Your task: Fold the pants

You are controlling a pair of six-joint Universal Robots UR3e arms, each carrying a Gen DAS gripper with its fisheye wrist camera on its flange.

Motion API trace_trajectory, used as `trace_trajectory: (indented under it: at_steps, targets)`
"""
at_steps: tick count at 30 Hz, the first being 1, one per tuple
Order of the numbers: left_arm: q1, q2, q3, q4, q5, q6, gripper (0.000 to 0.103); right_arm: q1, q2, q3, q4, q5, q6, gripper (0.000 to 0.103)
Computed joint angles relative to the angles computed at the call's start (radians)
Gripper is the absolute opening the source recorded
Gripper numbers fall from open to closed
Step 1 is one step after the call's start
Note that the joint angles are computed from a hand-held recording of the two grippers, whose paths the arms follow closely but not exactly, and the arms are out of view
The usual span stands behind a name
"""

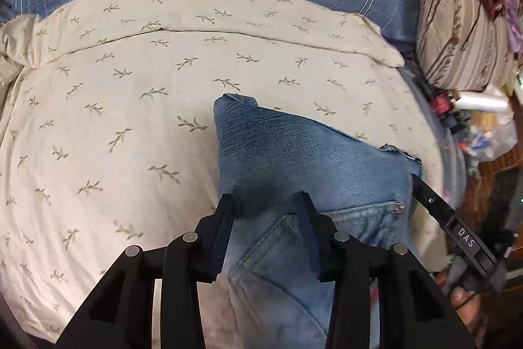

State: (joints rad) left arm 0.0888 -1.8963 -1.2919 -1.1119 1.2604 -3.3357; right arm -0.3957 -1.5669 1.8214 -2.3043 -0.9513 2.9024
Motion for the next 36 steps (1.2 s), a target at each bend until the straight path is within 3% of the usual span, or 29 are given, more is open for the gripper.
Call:
trace_trajectory:
  at_steps: [1, 2, 3, 5, 10, 13, 14, 16, 19, 24, 29, 31, 33, 35, 36]
  targets:
    - [0.027, 0.035, -0.034, 0.003, -0.022, 0.015, 0.042, -0.054, -0.034, 0.039, 0.012, 0.083, -0.001, 0.035]
    - [0.045, 0.067, -0.073, 0.016, -0.03, 0.019, 0.047, -0.105, -0.065, 0.071, 0.03, 0.147, 0.002, 0.045]
    - [0.073, 0.105, -0.124, 0.032, -0.04, 0.021, 0.059, -0.146, -0.093, 0.101, 0.051, 0.183, 0.004, 0.062]
    - [0.121, 0.157, -0.206, 0.033, -0.094, 0.04, 0.062, -0.221, -0.126, 0.138, 0.153, 0.263, -0.054, 0.073]
    - [0.174, 0.088, -0.242, -0.121, -0.304, 0.136, 0.064, -0.199, -0.039, 0.127, 0.338, 0.274, -0.177, 0.077]
    - [0.177, 0.073, -0.309, -0.047, -0.368, 0.144, 0.074, -0.218, -0.104, 0.162, 0.518, 0.367, -0.386, 0.078]
    - [0.177, 0.067, -0.308, -0.038, -0.376, 0.143, 0.074, -0.211, -0.123, 0.179, 0.483, 0.343, -0.38, 0.077]
    - [0.174, 0.045, -0.267, -0.076, -0.392, 0.159, 0.053, -0.165, -0.108, 0.189, 0.357, 0.239, -0.264, 0.07]
    - [0.179, 0.068, -0.253, -0.095, -0.379, 0.179, 0.035, -0.117, -0.176, 0.183, 0.308, 0.191, -0.18, 0.051]
    - [0.276, 0.172, -0.299, -0.102, -0.408, 0.218, 0.03, -0.026, -0.25, 0.101, 0.353, 0.206, -0.151, 0.045]
    - [0.485, 0.27, -0.289, -0.148, -0.451, 0.279, 0.031, 0.192, -0.033, -0.093, 0.129, 0.212, 0.06, 0.045]
    - [0.542, 0.278, -0.269, -0.137, -0.433, 0.279, 0.039, 0.289, 0.102, -0.201, 0.01, 0.2, 0.156, 0.046]
    - [0.564, 0.243, -0.195, -0.112, -0.306, 0.267, 0.049, 0.402, 0.25, -0.351, -0.082, 0.087, 0.235, 0.054]
    - [0.569, 0.259, -0.215, -0.014, -0.143, 0.242, 0.05, 0.545, 0.363, -0.521, -0.071, -0.231, 0.304, 0.061]
    - [0.578, 0.287, -0.263, 0.055, -0.078, 0.242, 0.055, 0.599, 0.4, -0.58, -0.04, -0.338, 0.319, 0.061]
